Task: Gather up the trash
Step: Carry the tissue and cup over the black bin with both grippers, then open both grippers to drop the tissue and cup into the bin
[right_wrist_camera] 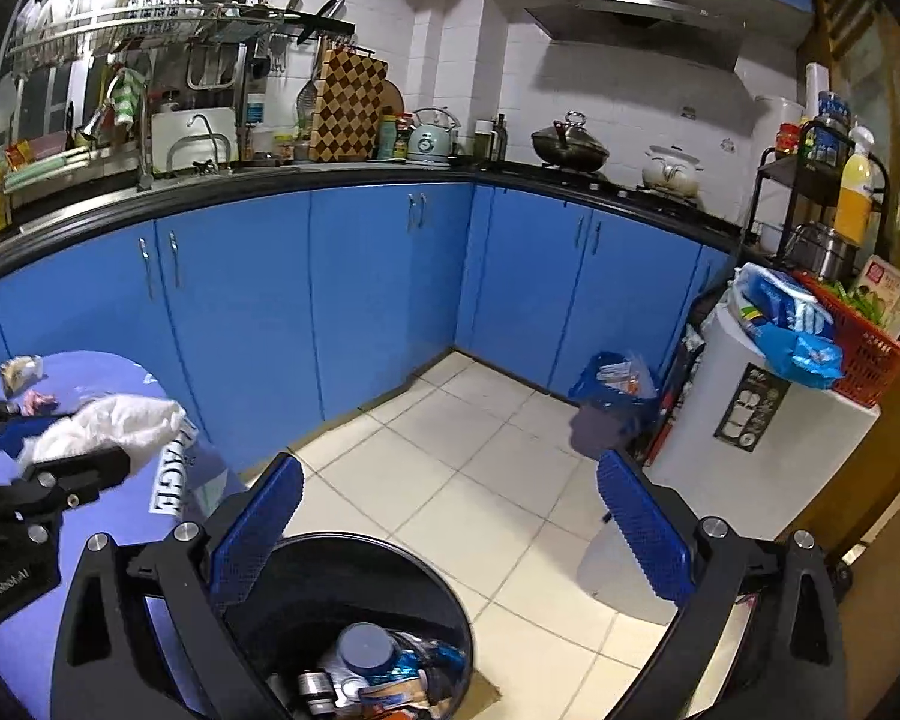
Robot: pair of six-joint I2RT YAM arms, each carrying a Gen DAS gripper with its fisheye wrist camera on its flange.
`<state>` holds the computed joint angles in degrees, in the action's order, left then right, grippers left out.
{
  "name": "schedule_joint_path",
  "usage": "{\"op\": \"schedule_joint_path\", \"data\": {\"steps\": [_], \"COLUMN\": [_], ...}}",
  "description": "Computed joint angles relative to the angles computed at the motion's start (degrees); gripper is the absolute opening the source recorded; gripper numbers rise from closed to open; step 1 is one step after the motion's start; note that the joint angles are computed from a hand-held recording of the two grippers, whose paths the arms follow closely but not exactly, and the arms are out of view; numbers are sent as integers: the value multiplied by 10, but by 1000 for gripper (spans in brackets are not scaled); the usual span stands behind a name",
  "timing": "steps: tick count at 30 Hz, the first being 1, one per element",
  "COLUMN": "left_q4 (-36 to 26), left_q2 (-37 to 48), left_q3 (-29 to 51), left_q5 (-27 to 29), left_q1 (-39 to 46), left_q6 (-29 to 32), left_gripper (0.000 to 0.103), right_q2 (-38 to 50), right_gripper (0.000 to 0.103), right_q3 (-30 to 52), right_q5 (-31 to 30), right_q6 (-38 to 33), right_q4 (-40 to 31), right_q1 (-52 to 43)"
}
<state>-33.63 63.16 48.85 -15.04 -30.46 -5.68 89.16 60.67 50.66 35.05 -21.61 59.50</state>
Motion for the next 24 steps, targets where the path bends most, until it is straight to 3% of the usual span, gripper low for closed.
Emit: {"op": "schedule_joint_path", "data": {"steps": [12,14,16,17,24], "left_q4": [16,16,19,32,38], "left_q2": [49,63,71,63,73], "left_q3": [39,46,49,41,35], "left_q5": [-20,-24,-28,-34,-61], "left_q1": [-26,-28,-27,-27,-18], "left_q6": [-1,-2,-6,-9,4], "left_gripper": [31,39,90,96,99], "right_q2": [-33,-39,-41,-42,-43], "right_gripper": [96,96,96,96,96], "right_q3": [-37,-46,-50,-54,-62], "right_q5": [1,-5,-11,-14,-41], "right_q6": [23,23,23,23,20], "right_q4": [0,5,7,10,30], "right_q1": [-23,-28,-34,-36,-45]}}
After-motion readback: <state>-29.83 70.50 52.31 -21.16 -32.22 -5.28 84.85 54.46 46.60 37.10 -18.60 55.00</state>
